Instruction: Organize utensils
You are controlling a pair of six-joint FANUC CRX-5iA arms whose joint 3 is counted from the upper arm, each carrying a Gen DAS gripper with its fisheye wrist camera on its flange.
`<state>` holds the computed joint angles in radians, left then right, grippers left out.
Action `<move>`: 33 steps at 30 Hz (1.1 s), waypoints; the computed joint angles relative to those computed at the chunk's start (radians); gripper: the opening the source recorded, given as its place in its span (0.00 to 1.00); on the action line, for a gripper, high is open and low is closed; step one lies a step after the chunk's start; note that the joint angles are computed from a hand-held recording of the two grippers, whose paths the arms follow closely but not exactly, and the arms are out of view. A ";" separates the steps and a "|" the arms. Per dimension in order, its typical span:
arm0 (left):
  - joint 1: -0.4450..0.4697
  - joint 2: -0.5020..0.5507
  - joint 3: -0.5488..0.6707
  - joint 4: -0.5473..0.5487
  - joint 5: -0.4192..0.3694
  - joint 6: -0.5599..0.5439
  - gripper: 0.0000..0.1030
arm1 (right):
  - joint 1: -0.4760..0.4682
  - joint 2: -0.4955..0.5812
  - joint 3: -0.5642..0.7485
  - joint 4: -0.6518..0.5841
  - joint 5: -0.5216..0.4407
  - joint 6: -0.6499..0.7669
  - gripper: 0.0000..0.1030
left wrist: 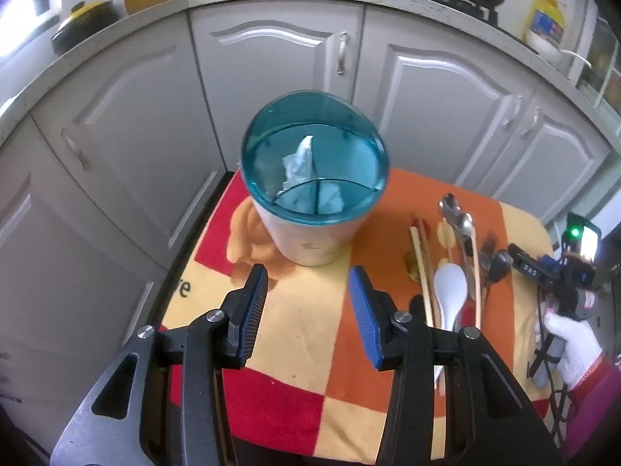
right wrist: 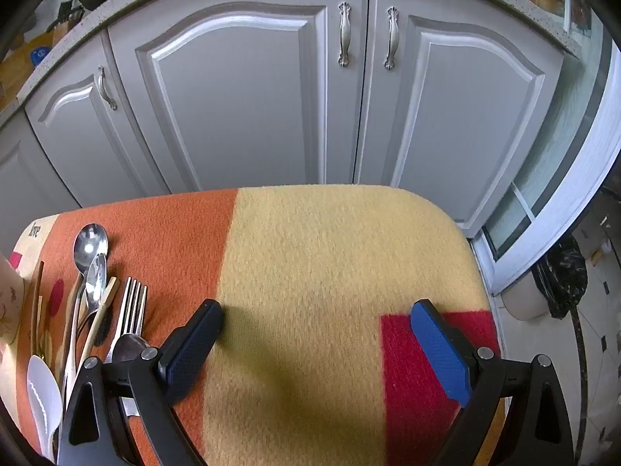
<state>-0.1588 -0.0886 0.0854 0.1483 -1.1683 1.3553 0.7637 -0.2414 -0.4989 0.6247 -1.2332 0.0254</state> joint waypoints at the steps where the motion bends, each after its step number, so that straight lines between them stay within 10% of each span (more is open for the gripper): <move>1: -0.004 0.002 0.005 0.001 -0.004 0.003 0.42 | 0.014 -0.020 -0.002 -0.011 -0.030 0.006 0.93; 16: -0.064 -0.038 -0.015 0.073 0.036 -0.036 0.42 | 0.407 -0.065 0.206 0.106 -0.355 -0.177 0.93; 33: -0.066 -0.108 -0.015 0.178 0.059 -0.104 0.42 | 0.547 0.082 0.437 0.296 -0.576 -0.169 0.93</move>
